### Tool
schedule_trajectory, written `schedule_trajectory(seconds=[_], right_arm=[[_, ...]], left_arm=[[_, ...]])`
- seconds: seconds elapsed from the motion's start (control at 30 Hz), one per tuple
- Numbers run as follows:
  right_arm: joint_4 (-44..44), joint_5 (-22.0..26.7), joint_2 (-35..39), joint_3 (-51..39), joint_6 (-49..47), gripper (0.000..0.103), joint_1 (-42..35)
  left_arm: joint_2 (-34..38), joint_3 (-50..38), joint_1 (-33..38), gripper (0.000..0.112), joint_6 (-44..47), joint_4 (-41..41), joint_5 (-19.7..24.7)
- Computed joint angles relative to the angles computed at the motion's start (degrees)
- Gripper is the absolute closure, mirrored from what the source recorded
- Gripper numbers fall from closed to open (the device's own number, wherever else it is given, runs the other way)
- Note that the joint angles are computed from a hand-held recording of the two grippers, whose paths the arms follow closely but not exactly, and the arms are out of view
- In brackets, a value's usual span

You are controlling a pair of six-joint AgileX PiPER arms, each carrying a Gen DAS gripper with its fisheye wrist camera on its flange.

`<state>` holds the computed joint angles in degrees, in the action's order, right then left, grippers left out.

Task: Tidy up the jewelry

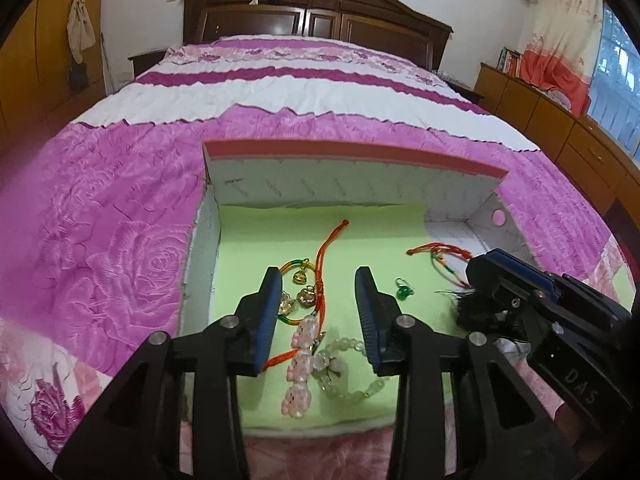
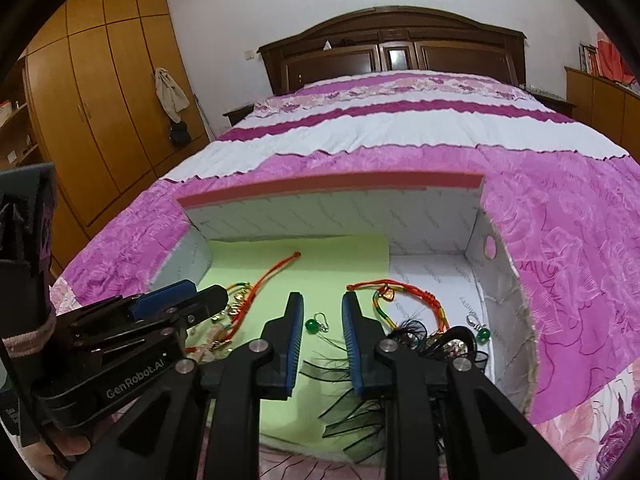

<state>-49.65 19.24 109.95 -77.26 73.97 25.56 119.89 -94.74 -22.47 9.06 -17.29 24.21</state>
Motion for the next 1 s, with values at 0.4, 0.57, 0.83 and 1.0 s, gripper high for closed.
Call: schedule_trajectory(seconds=[0.4, 0.57, 0.83, 1.0], right_arm=[[-15.7, 3.3, -9.7, 8.4, 16.3, 0.069, 5.3], [-21.4, 6.9, -13.4, 12.5, 22.6, 0.057, 8.8], [-26.6, 12.7, -17.4, 18.6, 30.0, 0.049, 14.0], [-28.1, 14.7, -19.1, 22.4, 34.0, 0.045, 15.9]], left_arm=[[-11.3, 14.0, -0.3, 0.070, 2.7, -3.2, -6.5], [-15.0, 19.4, -1.4, 0.069, -0.5, 0.2, -8.8], [-19.5, 26.8, -2.1, 0.069, -3.0, 2.3, -12.7], [-21.0, 30.0, -3.2, 0.066, -13.0, 12.1, -14.4]])
